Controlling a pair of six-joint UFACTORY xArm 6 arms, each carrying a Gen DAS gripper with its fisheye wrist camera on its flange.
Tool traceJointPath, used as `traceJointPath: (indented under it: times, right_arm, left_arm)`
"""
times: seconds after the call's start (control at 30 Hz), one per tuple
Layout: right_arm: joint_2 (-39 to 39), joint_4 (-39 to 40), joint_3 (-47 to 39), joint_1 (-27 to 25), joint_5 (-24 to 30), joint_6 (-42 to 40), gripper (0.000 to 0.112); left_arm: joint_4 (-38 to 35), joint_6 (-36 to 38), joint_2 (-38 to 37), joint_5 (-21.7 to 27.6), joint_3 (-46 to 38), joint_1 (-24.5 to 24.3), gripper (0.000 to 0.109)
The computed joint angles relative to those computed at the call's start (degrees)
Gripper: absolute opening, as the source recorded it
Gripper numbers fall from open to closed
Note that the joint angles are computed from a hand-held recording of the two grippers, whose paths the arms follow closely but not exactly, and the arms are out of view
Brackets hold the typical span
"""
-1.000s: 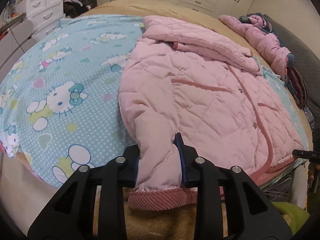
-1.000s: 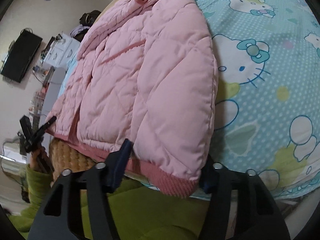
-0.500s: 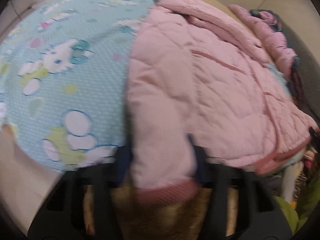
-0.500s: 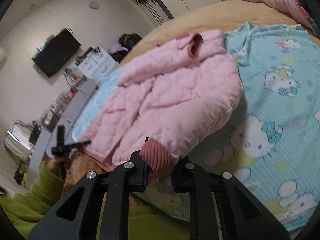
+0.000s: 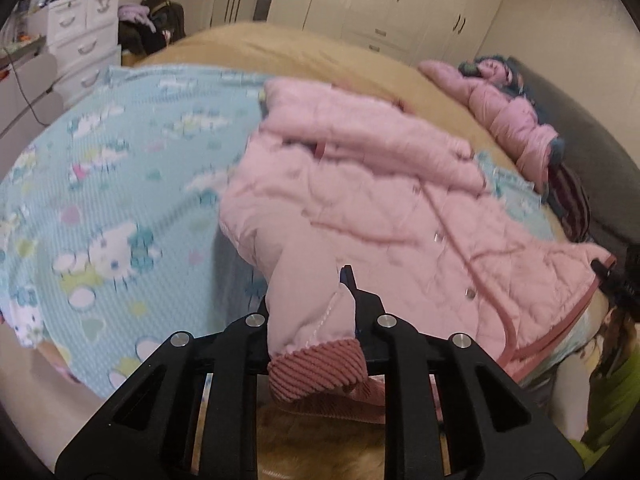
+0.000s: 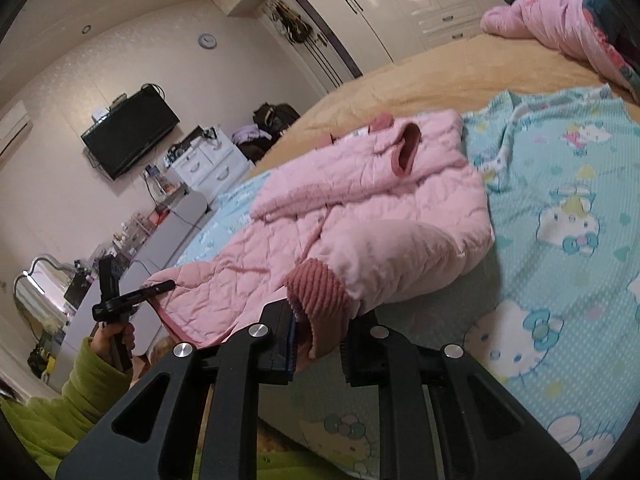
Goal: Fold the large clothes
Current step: 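Grasp the hem with the right gripper while the left gripper holds it, then lift the hem with both grippers and fold it toward the collar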
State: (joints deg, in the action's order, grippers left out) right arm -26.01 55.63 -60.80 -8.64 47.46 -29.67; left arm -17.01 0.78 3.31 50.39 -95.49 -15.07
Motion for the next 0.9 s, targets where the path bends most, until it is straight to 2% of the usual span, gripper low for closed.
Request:
traceJointPath:
  times: [0.37,0.53,0.73,0.9]
  right_arm:
    - [3.9,6.7,-3.4,-0.9,-4.1,-2.9,0.015]
    - [6.6,7.1,-6.4,-0.6,-5.6,-3.3,0.015]
    - [10.8,7.5,-11.4,-0.3,-7.3,-3.4,0.015]
    - [15.2,6.9,-17.4,-0.1,-7.9,-3.8,0.015]
  left_arm:
    - [3.6,-3.6,5.9,-1.8,-10.6,-1.1,0.012]
    - [4.7,-4.2,8.9,-2.3,-15.3,-1.6,0.012]
    - [4.5,-5.6,14.2,-1.2,-23.5,-1.4,0.012]
    - [5.5,-6.3,20.4,2.1,-34.5,-1.5,0.012]
